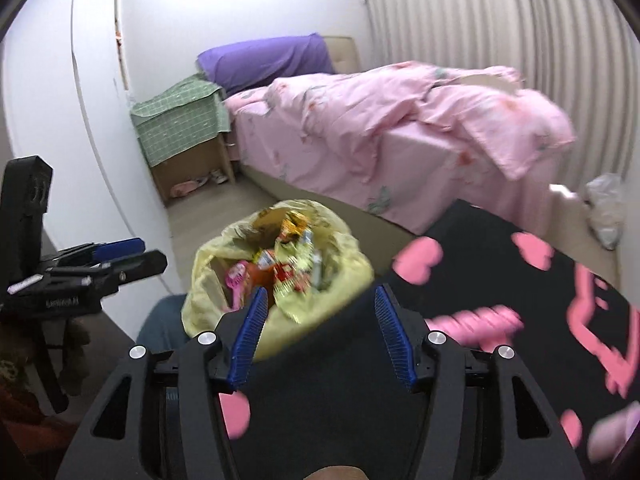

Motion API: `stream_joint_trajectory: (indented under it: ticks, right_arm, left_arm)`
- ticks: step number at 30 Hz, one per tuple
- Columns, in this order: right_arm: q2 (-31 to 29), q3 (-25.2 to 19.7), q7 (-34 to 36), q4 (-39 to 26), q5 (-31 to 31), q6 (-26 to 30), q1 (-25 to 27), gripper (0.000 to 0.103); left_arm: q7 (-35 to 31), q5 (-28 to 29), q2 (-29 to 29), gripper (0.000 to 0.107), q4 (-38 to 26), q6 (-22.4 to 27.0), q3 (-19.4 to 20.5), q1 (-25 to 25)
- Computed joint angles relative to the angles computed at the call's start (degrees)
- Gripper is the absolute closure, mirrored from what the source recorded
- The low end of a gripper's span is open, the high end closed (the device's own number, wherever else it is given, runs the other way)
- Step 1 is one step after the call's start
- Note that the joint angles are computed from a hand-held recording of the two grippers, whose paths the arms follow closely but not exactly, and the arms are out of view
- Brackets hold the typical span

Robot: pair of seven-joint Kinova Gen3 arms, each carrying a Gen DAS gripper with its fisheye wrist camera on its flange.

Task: Collect trash

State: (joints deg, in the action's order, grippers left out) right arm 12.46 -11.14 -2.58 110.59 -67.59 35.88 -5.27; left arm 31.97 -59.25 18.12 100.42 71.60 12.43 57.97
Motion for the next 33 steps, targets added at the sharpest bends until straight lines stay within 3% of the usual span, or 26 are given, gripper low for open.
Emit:
stream_joint_trajectory:
  ticks: [3, 5, 11, 24, 33]
  right_arm:
    - [-4.41, 2.49, -0.24, 4.09, 0.15, 0.74, 1.41, 0.050]
    - [-6.96, 3.89, 3.23, 7.21, -2.16, 2.40, 3.40, 0.050]
    - [-10.27, 8.83, 6.89, 12.06, -5.58, 5.90, 4.20, 0.050]
    - [-14.85, 11.28, 10.03, 16.25, -6.58, 6.15, 2.58, 0.050]
    - [-16.34, 12.44, 10.05, 16.95, -6.47, 6.41, 1.63, 0.050]
  left_arm:
    - [-2.90, 0.84, 3.85, 0.031, -5.98, 5.19, 0.53, 2.94]
    - [-3.63, 1.77, 6.21, 0.031, -9.95, 8.86, -0.16, 5.33]
    - [-7.40, 5.30, 10.43, 0.031, -18.22, 16.30, -2.96, 9.59]
    - [-8.05, 5.06, 11.73, 0.031, -22.06, 23.00, -4.88, 14.40]
    - [-8.37, 4.28, 12.40, 0.031, -23.24, 24.59, -4.90, 15.55]
